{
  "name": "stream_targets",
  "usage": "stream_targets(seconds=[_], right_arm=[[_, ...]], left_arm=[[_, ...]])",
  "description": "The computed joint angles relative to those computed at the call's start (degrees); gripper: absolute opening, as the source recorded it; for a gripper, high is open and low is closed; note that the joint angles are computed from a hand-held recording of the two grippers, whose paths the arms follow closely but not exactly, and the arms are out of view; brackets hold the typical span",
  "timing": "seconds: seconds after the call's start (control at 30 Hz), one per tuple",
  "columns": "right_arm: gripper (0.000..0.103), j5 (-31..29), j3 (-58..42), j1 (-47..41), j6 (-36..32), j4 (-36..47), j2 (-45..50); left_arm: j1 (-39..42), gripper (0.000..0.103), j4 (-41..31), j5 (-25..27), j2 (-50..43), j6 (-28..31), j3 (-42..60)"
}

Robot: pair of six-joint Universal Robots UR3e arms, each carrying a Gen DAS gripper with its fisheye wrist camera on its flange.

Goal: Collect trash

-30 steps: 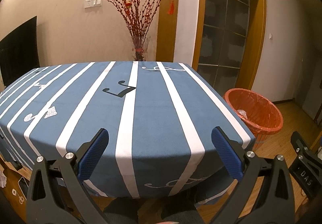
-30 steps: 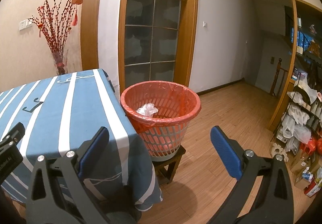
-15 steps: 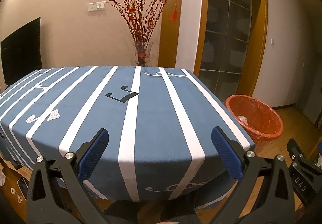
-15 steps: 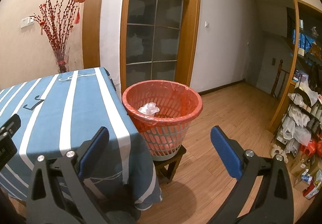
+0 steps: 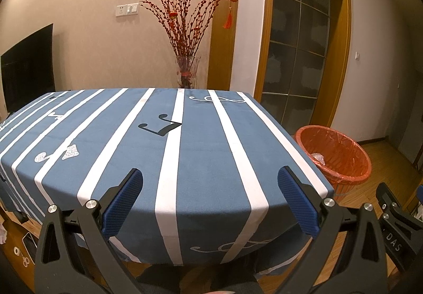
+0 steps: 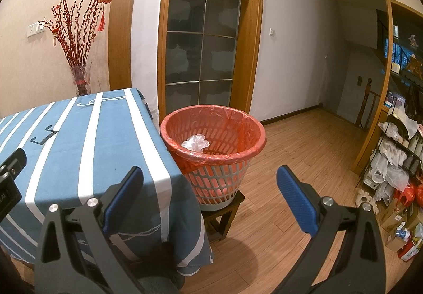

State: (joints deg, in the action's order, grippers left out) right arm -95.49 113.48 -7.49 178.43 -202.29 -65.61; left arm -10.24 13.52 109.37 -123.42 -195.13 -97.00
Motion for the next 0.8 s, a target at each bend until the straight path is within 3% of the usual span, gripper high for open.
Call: stream_targets(seconds=[0.8], right_arm=[[0.099, 0.32, 0.10, -0.31, -0.16, 0.04, -0.16]], left_arm=[[-0.32, 0.100, -0.49, -0.02, -0.31, -0.17, 0.39]])
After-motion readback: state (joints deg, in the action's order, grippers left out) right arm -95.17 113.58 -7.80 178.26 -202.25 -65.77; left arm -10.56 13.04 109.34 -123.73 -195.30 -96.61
